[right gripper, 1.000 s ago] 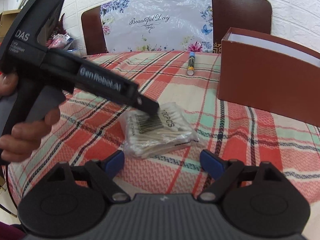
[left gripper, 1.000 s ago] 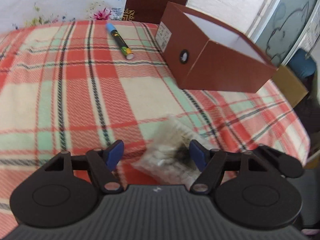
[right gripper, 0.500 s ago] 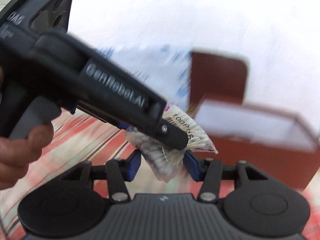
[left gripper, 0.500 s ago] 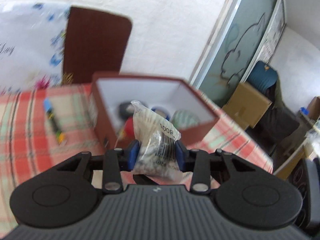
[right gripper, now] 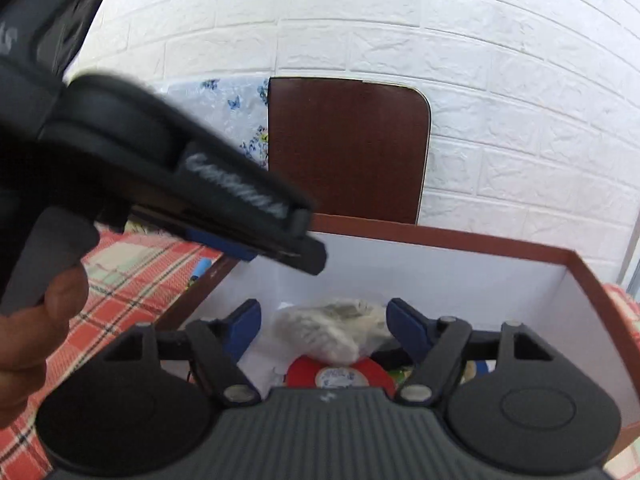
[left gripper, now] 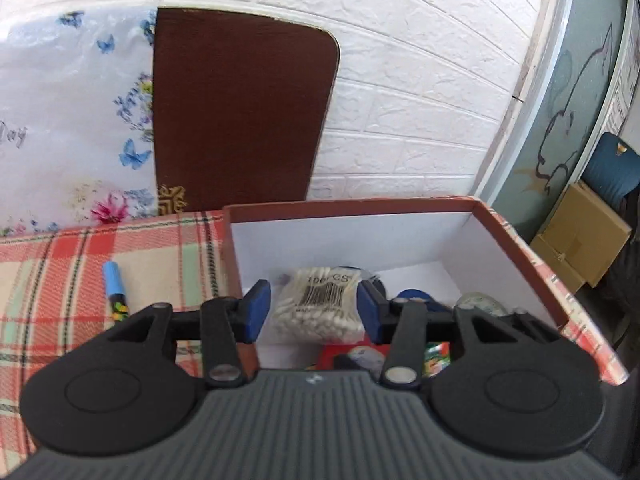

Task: Organize objects
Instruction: 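Lower the cotton swab bag into the box and open the right gripper, then move the right gripper back toward the blue-capped marker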

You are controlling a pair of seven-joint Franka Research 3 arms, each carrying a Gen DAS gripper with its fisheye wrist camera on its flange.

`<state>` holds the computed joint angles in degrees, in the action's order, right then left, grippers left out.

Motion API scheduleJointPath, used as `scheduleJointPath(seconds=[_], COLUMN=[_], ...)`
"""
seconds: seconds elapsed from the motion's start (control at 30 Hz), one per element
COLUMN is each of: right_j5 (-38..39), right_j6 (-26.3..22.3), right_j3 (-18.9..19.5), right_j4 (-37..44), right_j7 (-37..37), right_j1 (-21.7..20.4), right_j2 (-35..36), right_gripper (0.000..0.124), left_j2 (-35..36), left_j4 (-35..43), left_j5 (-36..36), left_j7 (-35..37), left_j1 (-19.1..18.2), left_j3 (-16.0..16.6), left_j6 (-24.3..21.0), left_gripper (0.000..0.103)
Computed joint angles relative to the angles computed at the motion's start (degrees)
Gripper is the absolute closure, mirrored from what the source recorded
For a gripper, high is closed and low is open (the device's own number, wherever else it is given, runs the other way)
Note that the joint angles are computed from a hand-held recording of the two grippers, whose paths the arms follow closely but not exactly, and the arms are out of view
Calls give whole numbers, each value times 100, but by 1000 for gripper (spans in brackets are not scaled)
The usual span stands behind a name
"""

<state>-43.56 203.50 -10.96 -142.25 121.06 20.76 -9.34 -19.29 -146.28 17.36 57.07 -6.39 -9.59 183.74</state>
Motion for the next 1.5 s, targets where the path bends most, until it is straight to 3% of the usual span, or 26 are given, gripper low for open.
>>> scheduleJointPath(seconds=[0.03, 0.07, 0.13, 0.2, 0.33, 0.4, 0.53, 0.7, 1.07, 1.5], right_j5=[211, 377, 739, 1189, 2000, 2294, 2304, 2607, 3372, 4499], right_j6=[115, 245, 342, 326, 376, 246, -129, -539, -1270, -1769], right_j3=[74, 108, 204, 273, 316, 238, -462, -504, 149, 1019], right_j4=[-123, -262, -517, -816, -1373, -1545, -1851, -2125, -2675, -3009], right_j7=[-130, -202, -344, -501, -712, -632, -482, -699, -1154, -1308], right_j1=[-88, -154, -263, -322, -360, -231, 387, 648, 828, 635], right_j2=[-41, -101, -255, -490, -1023, -1352, -1951, -2538, -3601, -4559], right_gripper=[52, 52, 52, 52, 52, 52, 52, 52, 52, 52], left_j2=[-50, -102, -248, -371, -848, -1138, -1660, -2277, -3315, -4205], left_j4=[-41, -81, -131, -188, -304, -402, -661, -1037, -1780, -2267], left_j5=[-212, -382, 88, 93, 342, 467, 578, 667, 710, 749], left_j7=[168, 276, -147, -172, -546, -703, -881, -1033, -1340, -1301], left_j1=[300, 400, 210, 127, 553, 546, 277, 16, -190, -552], left_j3=[-339, -478, -253, -239, -826, -922, -826, -744, -599, -586], left_j6=[61, 69, -63, -129, -622, -929, -1412, -1982, -2742, -3073], left_gripper=[53, 53, 53, 53, 53, 53, 50, 49, 42, 30])
